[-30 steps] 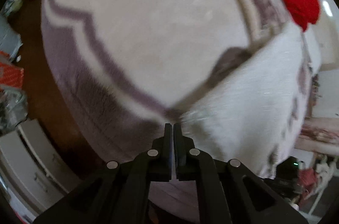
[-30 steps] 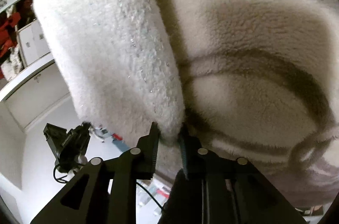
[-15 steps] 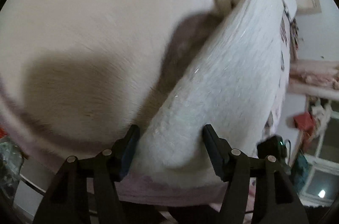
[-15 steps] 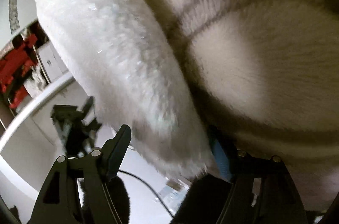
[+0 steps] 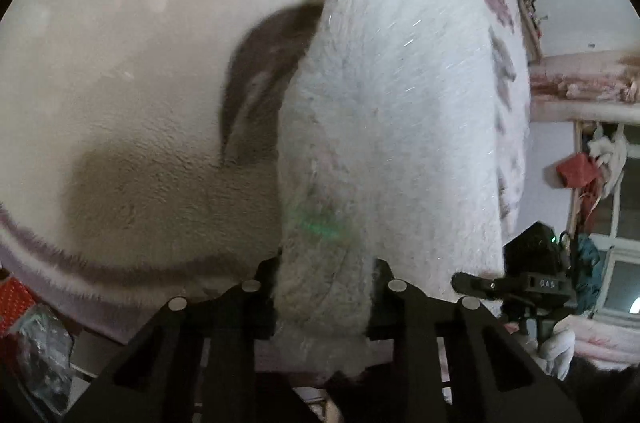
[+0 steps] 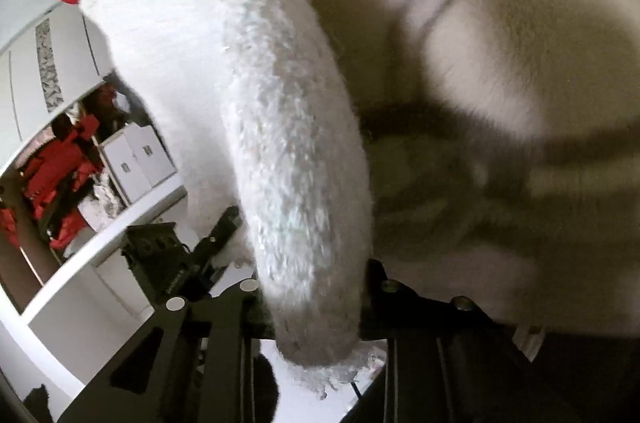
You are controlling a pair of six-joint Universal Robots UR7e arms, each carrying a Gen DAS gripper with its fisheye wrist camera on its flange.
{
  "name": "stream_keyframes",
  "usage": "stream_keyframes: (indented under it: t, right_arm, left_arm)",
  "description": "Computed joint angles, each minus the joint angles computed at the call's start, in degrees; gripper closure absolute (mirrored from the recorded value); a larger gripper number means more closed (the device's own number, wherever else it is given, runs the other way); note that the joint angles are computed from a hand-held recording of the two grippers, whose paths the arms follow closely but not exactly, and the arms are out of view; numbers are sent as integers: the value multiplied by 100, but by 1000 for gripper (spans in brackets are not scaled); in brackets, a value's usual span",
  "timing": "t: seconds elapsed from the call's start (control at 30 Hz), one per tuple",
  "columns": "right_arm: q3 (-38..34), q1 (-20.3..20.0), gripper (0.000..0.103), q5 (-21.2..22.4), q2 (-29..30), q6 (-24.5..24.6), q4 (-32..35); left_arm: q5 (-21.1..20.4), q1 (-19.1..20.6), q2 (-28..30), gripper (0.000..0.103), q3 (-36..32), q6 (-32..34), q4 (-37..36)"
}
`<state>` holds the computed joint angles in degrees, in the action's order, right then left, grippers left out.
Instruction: Fold large clothes
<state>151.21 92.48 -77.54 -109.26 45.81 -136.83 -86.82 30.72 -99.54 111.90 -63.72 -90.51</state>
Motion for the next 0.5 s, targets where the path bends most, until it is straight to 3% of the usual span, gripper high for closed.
stream_keyframes:
  t: [0.1, 0.23, 0.33, 0.5]
  right_arm:
    - [-439, 532, 80, 54, -9, 604, 56]
    - [-1301, 988, 81, -13, 127, 836, 164]
    - [-1945, 1024, 81, -58, 473, 669, 57]
    - [-3161, 549, 81, -41, 1415, -94, -63]
  left_arm:
    - [50, -63, 212, 82, -528, -65, 22]
    - [261, -8, 771, 82, -1402, 342, -85]
    - [504, 152, 1363, 82, -2058, 1045, -482]
    - [855, 617, 2430, 82, -3010, 2240, -1091]
